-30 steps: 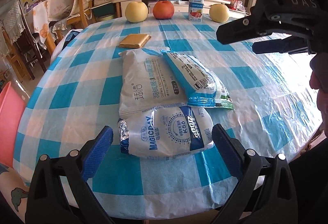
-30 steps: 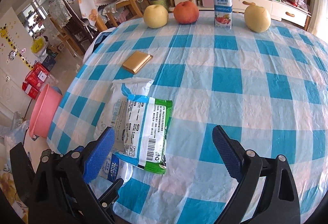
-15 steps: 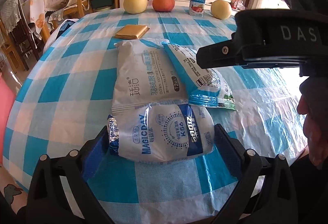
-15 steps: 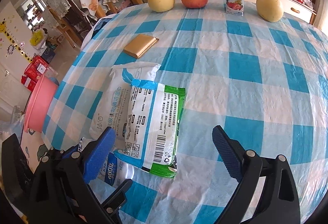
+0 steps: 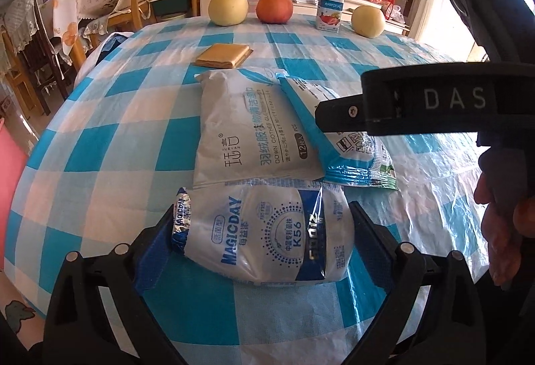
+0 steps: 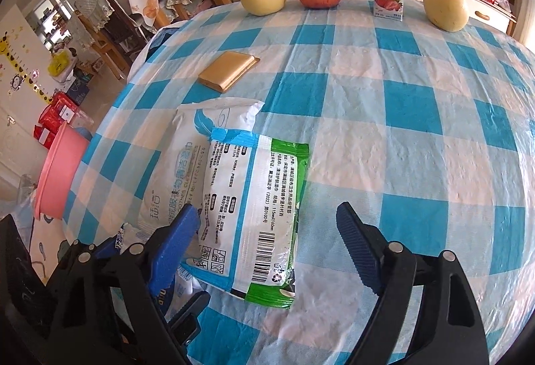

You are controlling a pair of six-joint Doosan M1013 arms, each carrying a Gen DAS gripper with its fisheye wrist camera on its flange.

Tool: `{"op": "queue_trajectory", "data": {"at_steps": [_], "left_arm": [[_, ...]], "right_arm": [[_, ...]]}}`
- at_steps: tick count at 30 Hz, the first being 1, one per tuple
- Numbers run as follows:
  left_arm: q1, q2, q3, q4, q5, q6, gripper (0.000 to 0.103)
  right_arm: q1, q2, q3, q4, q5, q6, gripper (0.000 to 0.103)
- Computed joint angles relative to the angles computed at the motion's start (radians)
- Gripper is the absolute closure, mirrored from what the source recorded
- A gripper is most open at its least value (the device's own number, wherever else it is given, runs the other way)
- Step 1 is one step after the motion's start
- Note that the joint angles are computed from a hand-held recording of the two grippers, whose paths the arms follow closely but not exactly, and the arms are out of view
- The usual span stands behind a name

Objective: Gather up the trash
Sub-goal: 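Grasp the white MAGICDAY pouch with the left tool while the right tool grasps a green-edged wipes pack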

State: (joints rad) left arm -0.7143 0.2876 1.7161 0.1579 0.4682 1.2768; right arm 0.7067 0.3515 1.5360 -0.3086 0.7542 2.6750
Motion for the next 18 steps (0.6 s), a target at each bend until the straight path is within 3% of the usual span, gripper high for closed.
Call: {"op": "queue_trajectory", "data": {"at_steps": [11,14,18], "left_arm": [[0.004,-0.001,0.005,-0.017,-0.016,0.025,0.008],[0.006,-0.003,0.006,-0.025,-0.02,0.029,0.008],[0.012,-0.004,0.008,-0.048,-0.026,0.043,0.008]], "right_arm": [[0.006,0.02,-0.015,-0.007,0.003,-0.011,0.027],[0.006,0.02,-0.013,-0.013,-0.007,-0.005,0.036],[0.008,0.023,-0.017,-0.029,0.002,0.006,0.04]]}}
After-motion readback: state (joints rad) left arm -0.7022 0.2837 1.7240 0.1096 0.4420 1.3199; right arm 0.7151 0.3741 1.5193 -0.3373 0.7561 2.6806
